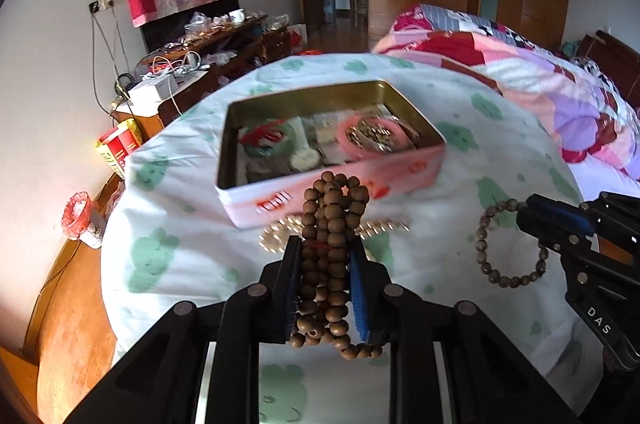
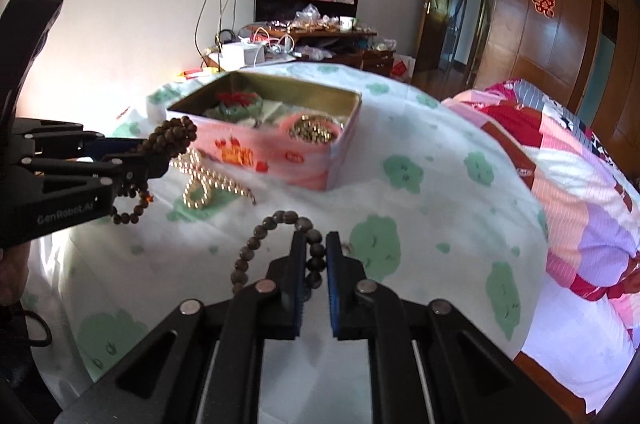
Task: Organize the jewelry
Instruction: 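Carry the wooden beads into the tin with the left tool while the right tool drops the dark bracelet there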
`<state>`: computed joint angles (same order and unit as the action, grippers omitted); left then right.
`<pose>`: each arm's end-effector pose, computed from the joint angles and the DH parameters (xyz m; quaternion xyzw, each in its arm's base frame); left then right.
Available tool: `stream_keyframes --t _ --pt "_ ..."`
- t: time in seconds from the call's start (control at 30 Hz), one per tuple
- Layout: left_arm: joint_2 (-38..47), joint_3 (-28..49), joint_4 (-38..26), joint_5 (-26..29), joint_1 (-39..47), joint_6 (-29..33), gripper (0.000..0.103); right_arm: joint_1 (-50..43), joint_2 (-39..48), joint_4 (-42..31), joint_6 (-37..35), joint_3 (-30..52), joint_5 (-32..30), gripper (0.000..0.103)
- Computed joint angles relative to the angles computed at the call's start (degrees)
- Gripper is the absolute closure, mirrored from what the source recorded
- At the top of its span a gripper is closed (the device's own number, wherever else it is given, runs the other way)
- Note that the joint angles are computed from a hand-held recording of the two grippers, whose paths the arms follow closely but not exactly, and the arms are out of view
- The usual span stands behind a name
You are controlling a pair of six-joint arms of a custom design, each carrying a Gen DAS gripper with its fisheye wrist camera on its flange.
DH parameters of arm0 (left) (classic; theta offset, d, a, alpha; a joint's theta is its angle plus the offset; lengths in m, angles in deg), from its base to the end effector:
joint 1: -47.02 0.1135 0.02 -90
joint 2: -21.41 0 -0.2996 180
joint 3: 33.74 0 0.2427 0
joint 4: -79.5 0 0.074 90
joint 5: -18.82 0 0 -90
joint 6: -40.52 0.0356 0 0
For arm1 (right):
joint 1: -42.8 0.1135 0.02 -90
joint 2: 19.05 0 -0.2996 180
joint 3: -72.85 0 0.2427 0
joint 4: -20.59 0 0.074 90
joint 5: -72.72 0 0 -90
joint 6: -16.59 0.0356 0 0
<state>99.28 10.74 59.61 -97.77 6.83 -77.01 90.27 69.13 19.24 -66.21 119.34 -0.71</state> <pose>0.1806 -0.1317 0.1880 0.0298 0.9260 0.0104 0.3762 0.1905 0.1927 0.1777 -0.2585 0.8719 0.0636 0.4109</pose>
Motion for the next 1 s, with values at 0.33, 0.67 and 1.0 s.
stream_keyframes --t 0.33,0.67,1.0 --pt "-1.2 1.6 -0.5 -0.2 5.4 1.5 0.080 -1.3 2.0 -1.0 -2.7 5.5 0.8 0.092" --pt "-0.6 5.8 -1.1 -0.8 9.9 4.9 0.080 -3.1 4.3 -3.3 -5.4 12.6 1.5 0.092" --pt "1.5 9.5 -0.7 -0.5 14.2 8.8 0.080 -4.1 7.6 -5.2 -7.3 18.3 1.8 0.092"
